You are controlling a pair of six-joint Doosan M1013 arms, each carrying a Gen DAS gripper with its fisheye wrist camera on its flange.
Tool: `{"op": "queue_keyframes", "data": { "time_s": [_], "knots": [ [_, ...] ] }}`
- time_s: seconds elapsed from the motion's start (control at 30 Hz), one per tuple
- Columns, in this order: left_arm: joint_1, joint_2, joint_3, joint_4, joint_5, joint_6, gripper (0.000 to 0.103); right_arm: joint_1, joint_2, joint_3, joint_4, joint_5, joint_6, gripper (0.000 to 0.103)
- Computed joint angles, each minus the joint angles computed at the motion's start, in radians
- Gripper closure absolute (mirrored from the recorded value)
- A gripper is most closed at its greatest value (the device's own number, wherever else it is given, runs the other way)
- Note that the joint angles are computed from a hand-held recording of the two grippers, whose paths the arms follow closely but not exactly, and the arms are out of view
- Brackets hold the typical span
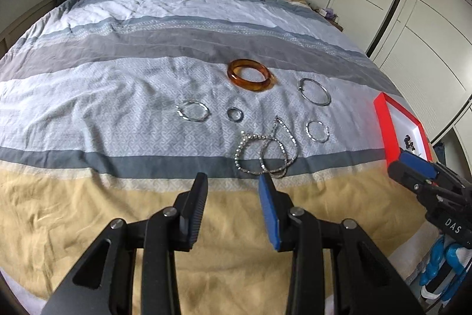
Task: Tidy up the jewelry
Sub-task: 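Move both open tools back toward the remaining jewelry, then grasp the rhinestone necklace with the left tool while the right tool grasps the twisted silver bangle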
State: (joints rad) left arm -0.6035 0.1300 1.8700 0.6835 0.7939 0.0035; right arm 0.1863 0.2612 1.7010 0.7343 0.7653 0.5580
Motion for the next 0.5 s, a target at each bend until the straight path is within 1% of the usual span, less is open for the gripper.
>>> {"op": "queue_keyframes", "data": {
  "time_s": [0.07, 0.13, 0.2, 0.4, 0.5],
  "knots": [
    [0.02, 0.022, -0.01, -0.021, -0.038, 0.025, 0.067, 0.009, 0.029, -0.021, -0.005, 0.0, 0.01, 0.05],
    [0.035, 0.037, -0.017, -0.031, -0.06, 0.04, 0.062, 0.016, 0.055, -0.041, -0.004, 0.0, 0.02, 0.05],
    [0.051, 0.054, -0.026, -0.045, -0.081, 0.06, 0.061, 0.022, 0.08, -0.061, -0.005, 0.001, 0.027, 0.05],
    [0.086, 0.1, -0.049, -0.092, -0.102, 0.134, 0.061, 0.049, 0.144, -0.112, -0.011, -0.008, 0.038, 0.05],
    [0.09, 0.117, -0.053, -0.093, -0.101, 0.158, 0.061, 0.06, 0.173, -0.135, -0.017, -0.015, 0.054, 0.05]
  ]
}}
